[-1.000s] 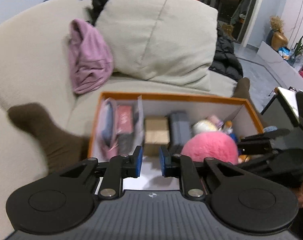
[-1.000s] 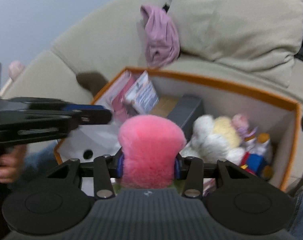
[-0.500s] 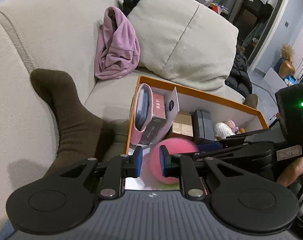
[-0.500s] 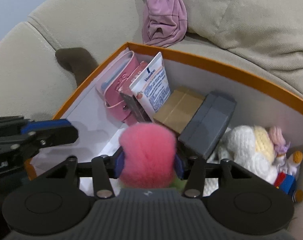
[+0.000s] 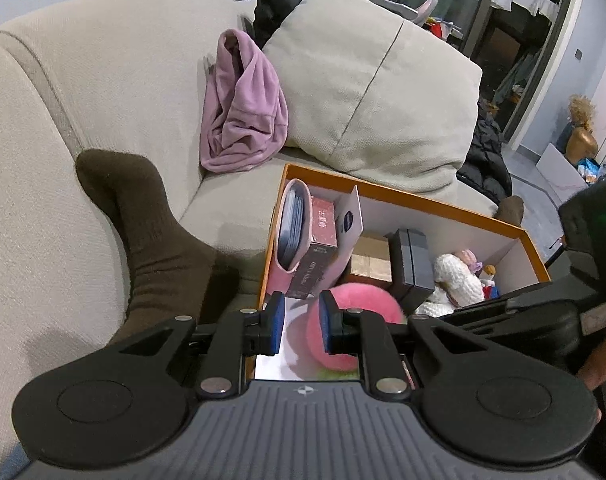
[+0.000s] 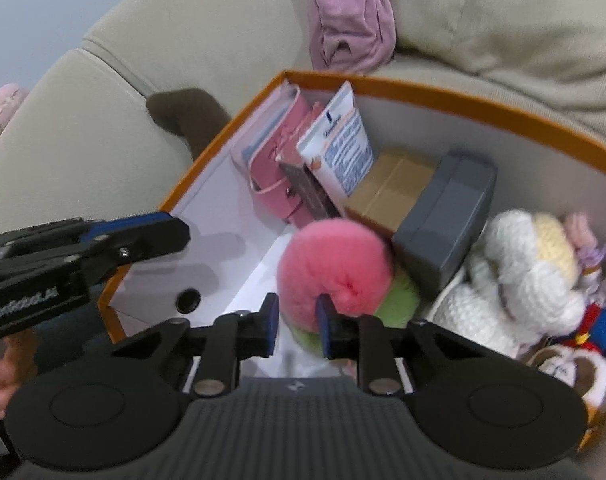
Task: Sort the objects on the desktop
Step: 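Withdraw both grippers up from the orange box, then grasp the red-yellow-green feather toy with the left gripper while the right grasps the pink toy gun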
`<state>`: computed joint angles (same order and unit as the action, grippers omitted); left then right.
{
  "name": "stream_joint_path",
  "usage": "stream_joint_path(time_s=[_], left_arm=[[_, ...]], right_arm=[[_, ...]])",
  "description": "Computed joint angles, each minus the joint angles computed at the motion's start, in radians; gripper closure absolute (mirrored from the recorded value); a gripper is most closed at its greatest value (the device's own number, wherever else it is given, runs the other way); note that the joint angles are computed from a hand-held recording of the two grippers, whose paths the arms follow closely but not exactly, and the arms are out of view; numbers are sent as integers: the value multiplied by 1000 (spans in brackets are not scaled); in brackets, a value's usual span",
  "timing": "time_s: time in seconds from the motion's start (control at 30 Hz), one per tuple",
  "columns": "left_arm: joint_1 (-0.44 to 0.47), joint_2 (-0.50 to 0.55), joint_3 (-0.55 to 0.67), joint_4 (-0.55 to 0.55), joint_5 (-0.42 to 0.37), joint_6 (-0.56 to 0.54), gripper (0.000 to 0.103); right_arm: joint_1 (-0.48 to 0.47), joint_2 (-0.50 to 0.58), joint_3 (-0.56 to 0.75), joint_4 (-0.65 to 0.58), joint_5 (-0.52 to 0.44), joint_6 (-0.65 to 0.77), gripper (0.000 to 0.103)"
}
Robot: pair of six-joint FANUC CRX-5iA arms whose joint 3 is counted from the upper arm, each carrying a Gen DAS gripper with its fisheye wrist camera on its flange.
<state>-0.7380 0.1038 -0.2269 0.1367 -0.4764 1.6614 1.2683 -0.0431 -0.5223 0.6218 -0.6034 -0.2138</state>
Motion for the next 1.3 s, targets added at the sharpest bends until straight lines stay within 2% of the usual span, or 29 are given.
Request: stream_joint_path(time_s=[0.17, 0.33, 0.4, 0.47, 0.57, 0.63, 0.67, 0.8, 0.93, 1.03, 1.17, 1.3], left_arm=[[-1, -9, -19, 22, 19, -17, 83], [-10, -27, -32, -33, 62, 15, 83], [-7, -35, -52, 9, 82, -23, 83], [-5, -46, -71, 78, 85, -91, 83], [-23, -81, -103, 161, 103, -195, 83], [-39, -107, -111, 173, 97, -210, 83], [-45, -119, -107, 162, 80, -198, 83], [-86, -161, -52, -23, -39, -45, 83], [-121, -209, -49, -124, -137, 41, 82], [-137, -232, -58, -169, -207, 112, 80], [-168, -229, -45, -253, -337, 212, 79], [-165, -236, -78, -229, -413, 213, 70]], right_arm=[[-18, 20, 13, -25, -9, -50, 82], [-2, -9, -24, 41, -15, -150, 81], [20, -39, -59, 123, -26, -219, 80], [65, -60, -87, 248, -91, -312, 61], [139, -78, -121, 431, -206, -445, 57], [186, -95, -145, 519, -267, -526, 54], [211, -94, -143, 542, -307, -553, 49], [356, -44, -96, 532, -555, -567, 45], [470, 22, -55, 478, -703, -623, 45], [530, 60, -49, 455, -748, -687, 45], [568, 74, -75, 456, -715, -770, 45], [594, 131, -32, 379, -732, -715, 45]])
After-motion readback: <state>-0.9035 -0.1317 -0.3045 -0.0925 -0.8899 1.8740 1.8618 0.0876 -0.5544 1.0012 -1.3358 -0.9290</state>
